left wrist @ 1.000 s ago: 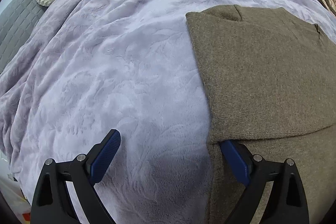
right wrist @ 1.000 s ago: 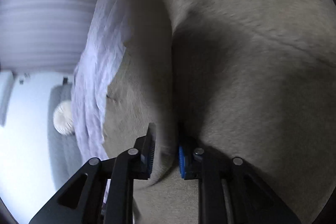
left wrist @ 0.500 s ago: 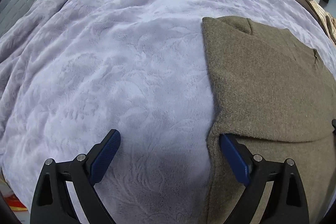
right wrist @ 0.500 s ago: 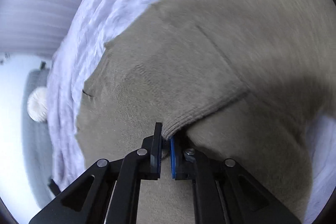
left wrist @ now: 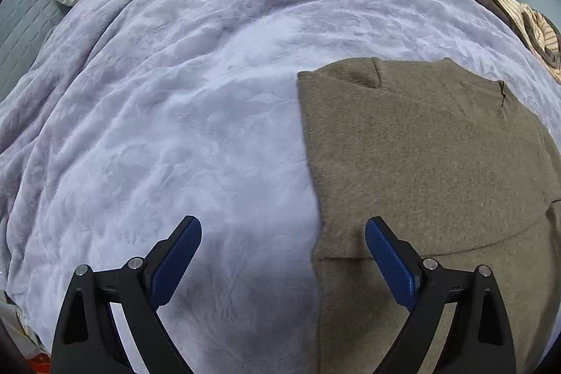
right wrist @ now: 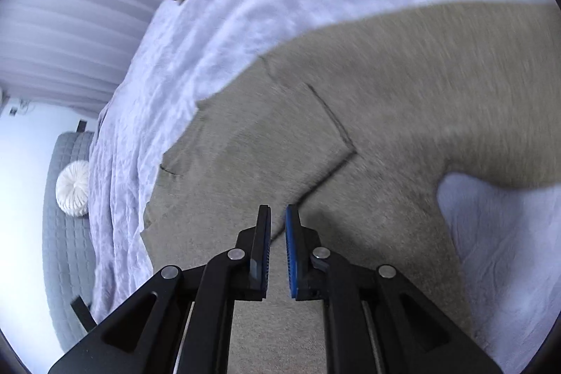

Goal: Fold small clothes

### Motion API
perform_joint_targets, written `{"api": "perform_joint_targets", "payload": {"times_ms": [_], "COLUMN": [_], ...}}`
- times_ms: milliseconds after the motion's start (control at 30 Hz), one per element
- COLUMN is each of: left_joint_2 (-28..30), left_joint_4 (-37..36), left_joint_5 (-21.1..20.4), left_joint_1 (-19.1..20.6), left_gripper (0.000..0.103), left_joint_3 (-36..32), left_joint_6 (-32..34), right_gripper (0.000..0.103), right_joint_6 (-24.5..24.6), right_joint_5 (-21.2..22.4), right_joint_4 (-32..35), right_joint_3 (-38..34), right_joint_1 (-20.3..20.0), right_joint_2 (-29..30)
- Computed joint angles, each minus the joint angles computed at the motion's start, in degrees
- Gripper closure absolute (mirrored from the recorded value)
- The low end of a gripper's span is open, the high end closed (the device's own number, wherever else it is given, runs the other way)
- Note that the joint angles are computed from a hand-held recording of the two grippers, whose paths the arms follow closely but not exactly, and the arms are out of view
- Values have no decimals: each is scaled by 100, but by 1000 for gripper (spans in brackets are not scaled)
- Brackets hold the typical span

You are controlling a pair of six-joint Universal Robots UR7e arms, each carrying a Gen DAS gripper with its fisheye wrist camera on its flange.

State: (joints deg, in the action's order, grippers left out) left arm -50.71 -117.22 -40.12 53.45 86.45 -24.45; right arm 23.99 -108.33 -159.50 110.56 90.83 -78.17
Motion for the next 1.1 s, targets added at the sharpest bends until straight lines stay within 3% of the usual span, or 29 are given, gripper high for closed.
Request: {"api": "perform_joint_targets", "payload": {"times_ms": [100,167,300,367,433,467,500,533,667,700,767,800,867,933,967,1000,1100], "left_joint_2": [296,249,42,-54,26,132,274,434,1019,1111,1326,1405,1367,1336,1288,1251,1216], "left_joint_4": [422,272,352,202,148,164,259,358,673,721,1106,1291,1108,1024,949,875,814], "left_joint_5": [429,436,263,-195,-554,-699,-917,-1125,-1631,-1719,-1868,-1960,-2011,-1980,-1932,-1861,-1637], "left_joint_1": [30,79,123,201,300,351,435,524,728,752,803,839,857,846,823,804,831], "left_gripper": [8,7,7,7,7,7,7,8,9,13,65,71,72,81,81,81,81], "left_joint_3": [-135,1,-2,-113,-410,-616,-896,-1189,-2116,-2249,-2606,-2756,-2659,-2613,-2539,-2481,-2416], "left_joint_6": [-167,-52,-5,150,355,436,503,542,743,774,679,599,646,779,876,1000,1251], "right_gripper": [93,94,94,92,82,65,41,36,36,36,40,45,53,59,70,95,98], "right_joint_6": [-218,-112,227,191,263,299,312,292,421,550,783,896,1124,1309,1360,1404,1348], "right_joint_5": [-193,-577,-223,354,1138,1368,1668,1948,2875,3039,3096,3071,3023,2884,2836,2837,2901], "right_joint_4": [251,746,585,368,177,110,9,-84,-533,-663,-896,-1002,-1253,-1451,-1490,-1507,-1597], "right_joint_3": [-299,-498,-146,122,364,422,475,487,317,219,-30,-142,-305,-452,-513,-591,-707], "right_joint_1": [6,-26,-230,-368,-496,-484,-439,-361,0,80,259,320,385,445,458,467,505], "right_joint_2": [266,423,153,-55,-175,-157,-67,88,1018,1313,1894,2133,2497,2743,2808,2893,3006]}}
